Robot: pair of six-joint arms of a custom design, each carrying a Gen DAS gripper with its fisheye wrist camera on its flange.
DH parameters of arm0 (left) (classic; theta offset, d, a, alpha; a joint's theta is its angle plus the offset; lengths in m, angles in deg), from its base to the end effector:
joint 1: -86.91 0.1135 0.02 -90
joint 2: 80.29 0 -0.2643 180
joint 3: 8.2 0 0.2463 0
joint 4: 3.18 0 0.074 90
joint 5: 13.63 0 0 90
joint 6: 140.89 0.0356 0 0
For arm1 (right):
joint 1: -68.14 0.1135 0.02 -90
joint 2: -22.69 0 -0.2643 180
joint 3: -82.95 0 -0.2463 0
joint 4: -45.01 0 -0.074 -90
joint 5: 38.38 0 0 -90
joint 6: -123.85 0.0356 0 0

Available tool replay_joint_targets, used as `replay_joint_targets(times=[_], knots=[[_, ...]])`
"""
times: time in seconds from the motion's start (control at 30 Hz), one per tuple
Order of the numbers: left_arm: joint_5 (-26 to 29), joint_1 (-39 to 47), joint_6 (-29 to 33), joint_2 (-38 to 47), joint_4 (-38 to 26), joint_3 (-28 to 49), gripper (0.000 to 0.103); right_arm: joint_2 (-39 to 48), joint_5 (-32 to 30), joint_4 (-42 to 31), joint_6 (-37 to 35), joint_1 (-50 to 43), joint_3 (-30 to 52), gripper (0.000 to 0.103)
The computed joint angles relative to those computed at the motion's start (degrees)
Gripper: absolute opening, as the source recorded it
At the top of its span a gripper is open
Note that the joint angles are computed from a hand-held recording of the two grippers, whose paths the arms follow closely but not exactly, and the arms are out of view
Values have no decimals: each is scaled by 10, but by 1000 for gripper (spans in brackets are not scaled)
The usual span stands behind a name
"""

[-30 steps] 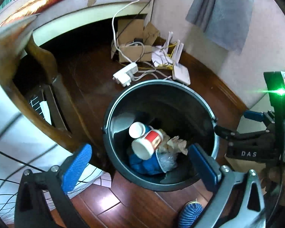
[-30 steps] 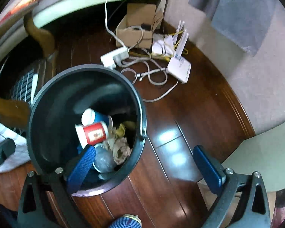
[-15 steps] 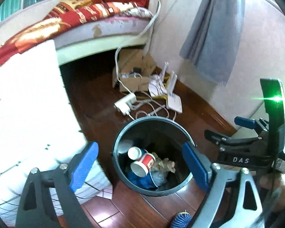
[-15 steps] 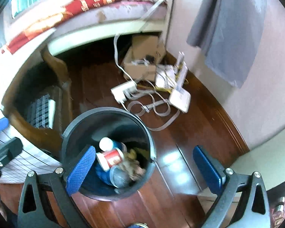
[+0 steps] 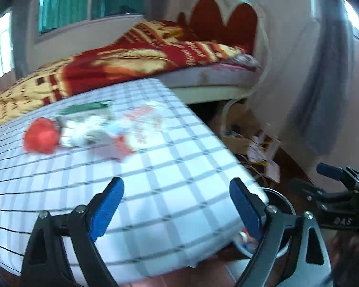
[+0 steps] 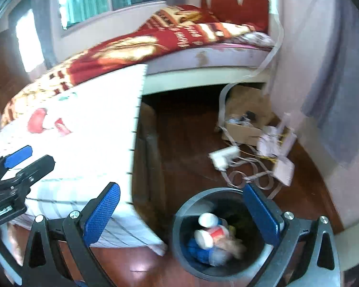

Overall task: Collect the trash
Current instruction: 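Grasp the white milk carton with the left tool, then hold the milk carton in the left tool while the right tool grasps the green carton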

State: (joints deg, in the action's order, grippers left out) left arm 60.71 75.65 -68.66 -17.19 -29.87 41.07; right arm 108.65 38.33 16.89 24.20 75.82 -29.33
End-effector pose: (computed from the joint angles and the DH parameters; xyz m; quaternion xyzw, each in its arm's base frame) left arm 0.2195 -0.0339 0.2200 -0.1080 0.8951 0.0159 0.4324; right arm 0.3064 0.0496 0.2214 -0.1814 0.9051 0.1011 0.3710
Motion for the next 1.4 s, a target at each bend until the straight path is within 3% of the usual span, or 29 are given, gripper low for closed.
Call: replay_joint_targets(times=[0.17,0.3,0.57,0.63,0.67,0.7,0.73,1.0,1.27,1.4], knots=[[70,124,58,25,29,7,90,50,63,13,41,95,47,103],[137,200,98,112,70,37,90,113,80,4,63,122,111,103],[193,223,116,235,69,125,75,197,89,-12,64,126,199,103],[209,223,115,261,57,152,61,211,88,-17,64,122,215,103],[214,221,114,261,54,154,46,216,86,-18,63,119,221,103],[210,214,114,260,53,154,38,220,85,-19,64,117,227,103],[206,207,113,253,57,148,36,223,82,-21,64,114,232,103],[178,178,69,166,101,63,35,223,65,-27,63,110,240,103],[124,173,47,68,60,21,35,191,59,-33,64,131,219,103],[115,209,50,4,20,-2,35,188,59,-33,64,152,217,103]])
